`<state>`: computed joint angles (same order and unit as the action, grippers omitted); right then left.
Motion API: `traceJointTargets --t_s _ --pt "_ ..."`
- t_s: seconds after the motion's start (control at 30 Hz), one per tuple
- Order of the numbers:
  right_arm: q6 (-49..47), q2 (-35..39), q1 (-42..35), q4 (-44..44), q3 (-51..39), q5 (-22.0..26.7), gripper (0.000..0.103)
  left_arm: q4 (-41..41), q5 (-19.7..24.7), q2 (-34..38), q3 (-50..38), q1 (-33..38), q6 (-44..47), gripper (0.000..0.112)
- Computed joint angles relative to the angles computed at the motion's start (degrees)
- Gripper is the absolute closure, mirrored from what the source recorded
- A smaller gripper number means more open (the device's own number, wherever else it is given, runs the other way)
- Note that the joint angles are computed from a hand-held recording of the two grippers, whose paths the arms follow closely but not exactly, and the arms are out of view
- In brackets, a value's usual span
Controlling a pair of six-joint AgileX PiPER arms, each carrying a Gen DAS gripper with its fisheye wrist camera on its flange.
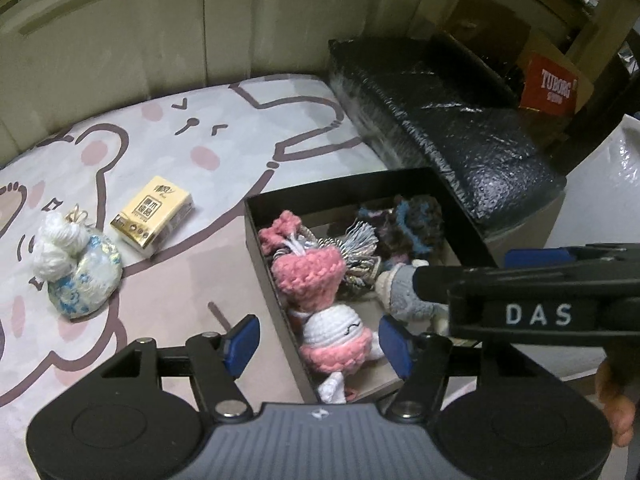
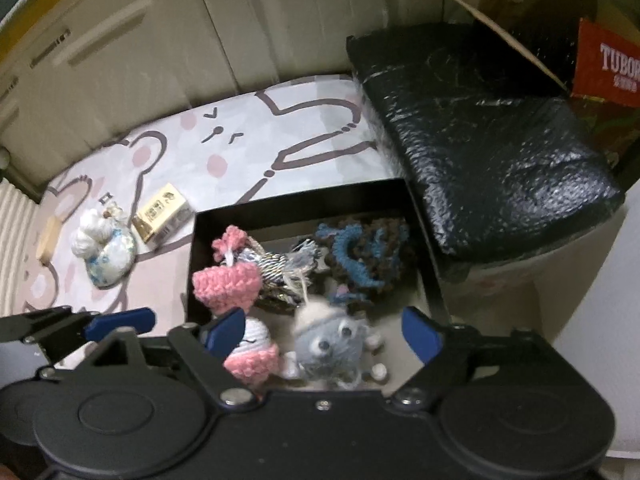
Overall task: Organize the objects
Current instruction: 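Open left gripper to drop the bunny into the box while right gripper releases the octopus, then withdraw both tools up and away from the black box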
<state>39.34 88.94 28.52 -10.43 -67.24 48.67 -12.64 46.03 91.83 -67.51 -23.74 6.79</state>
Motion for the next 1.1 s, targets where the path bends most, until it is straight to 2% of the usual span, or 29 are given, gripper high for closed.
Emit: traceJointTargets --t_s 0.23,0.63,1.1 --pt "1.1 0.3 0.0 -0.8 -0.7 2.4 0.017 1.1 0.8 -0.1 -0.3 -0.1 -1.0 0.044" --pt "1.5 -1.1 0.6 -1.5 -0.6 3.6 0.017 2.6 2.0 -0.6 -0.8 -0.1 -2.5 0.04" --pt "4.0 -4.4 1.1 -3.6 0.8 4.6 0.017 3.9 2.1 -2.5 -0.7 0.8 -4.6 0.017"
